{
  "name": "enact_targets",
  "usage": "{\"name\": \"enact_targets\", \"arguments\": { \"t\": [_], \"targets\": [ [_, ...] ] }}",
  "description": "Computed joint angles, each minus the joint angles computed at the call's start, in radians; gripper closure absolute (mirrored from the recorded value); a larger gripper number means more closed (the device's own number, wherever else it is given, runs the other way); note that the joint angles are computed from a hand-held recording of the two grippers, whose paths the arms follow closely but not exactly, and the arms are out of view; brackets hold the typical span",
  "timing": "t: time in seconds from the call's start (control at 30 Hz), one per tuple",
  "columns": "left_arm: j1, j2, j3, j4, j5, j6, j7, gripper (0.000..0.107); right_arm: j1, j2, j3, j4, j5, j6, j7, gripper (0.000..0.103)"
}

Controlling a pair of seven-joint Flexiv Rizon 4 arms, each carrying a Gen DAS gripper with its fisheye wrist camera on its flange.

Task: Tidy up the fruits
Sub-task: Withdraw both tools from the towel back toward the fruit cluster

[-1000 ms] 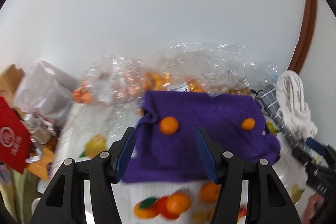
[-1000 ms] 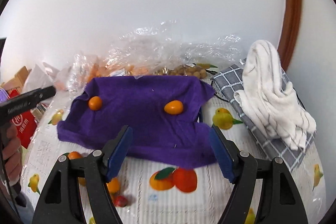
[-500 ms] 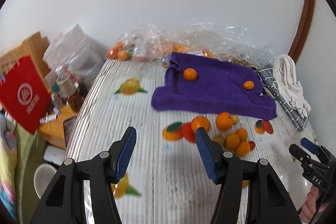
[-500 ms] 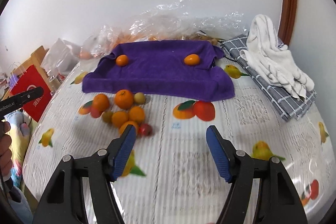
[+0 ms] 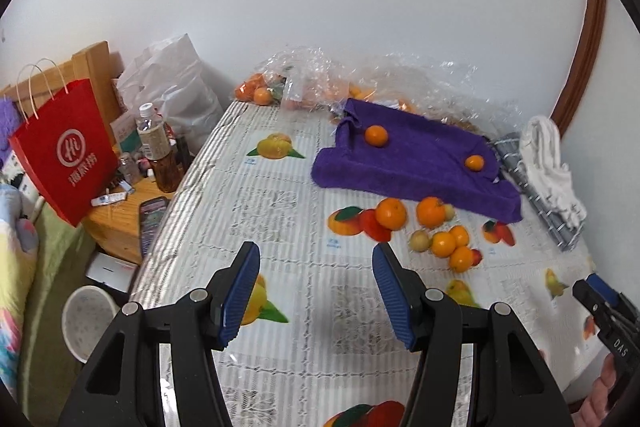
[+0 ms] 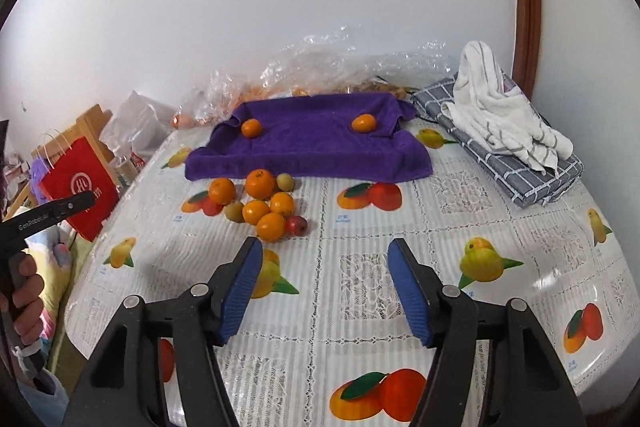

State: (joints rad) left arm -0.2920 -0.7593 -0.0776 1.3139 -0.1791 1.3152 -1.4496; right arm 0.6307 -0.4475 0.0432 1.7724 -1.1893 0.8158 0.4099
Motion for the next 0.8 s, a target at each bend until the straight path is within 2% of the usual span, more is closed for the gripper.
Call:
{"name": "enact_targets", "arguments": {
  "t": [0.13, 0.2, 0.27, 0.37, 0.8],
  "targets": [
    [-0.003, 0.001, 0.005, 0.007, 0.007, 0.005, 0.001, 0.050, -0.015, -0.029, -0.006, -0.014, 0.011, 0.059, -0.024, 0.053],
    [-0.007, -0.001, 0.012, 0.003, 0.009, -0.009, -0.005, 0.050, -0.014, -0.047, -0.012, -0.029, 0.026, 0.071, -0.043, 0.053],
    [0.007, 0.002, -0.006, 0.009, 0.006, -0.018, 0.015, 0.050, -0.012, -0.061, -0.017, -0.040, 0.044, 0.081, -0.055, 0.055],
    [0.026, 0.014, -0.033, 0.048, 0.000, 0.017, 0.051, 0.050, -0.012, -0.085, -0.022, -0.061, 0.085, 0.099, -0.103, 0.063],
    [0.005, -0.006, -0.016, 0.001, -0.014, -0.045, 0.053, 0.050, 0.010, -0.120, -0.066, -0.109, 0.162, 0.135, -0.216, 0.063]
  ]
}}
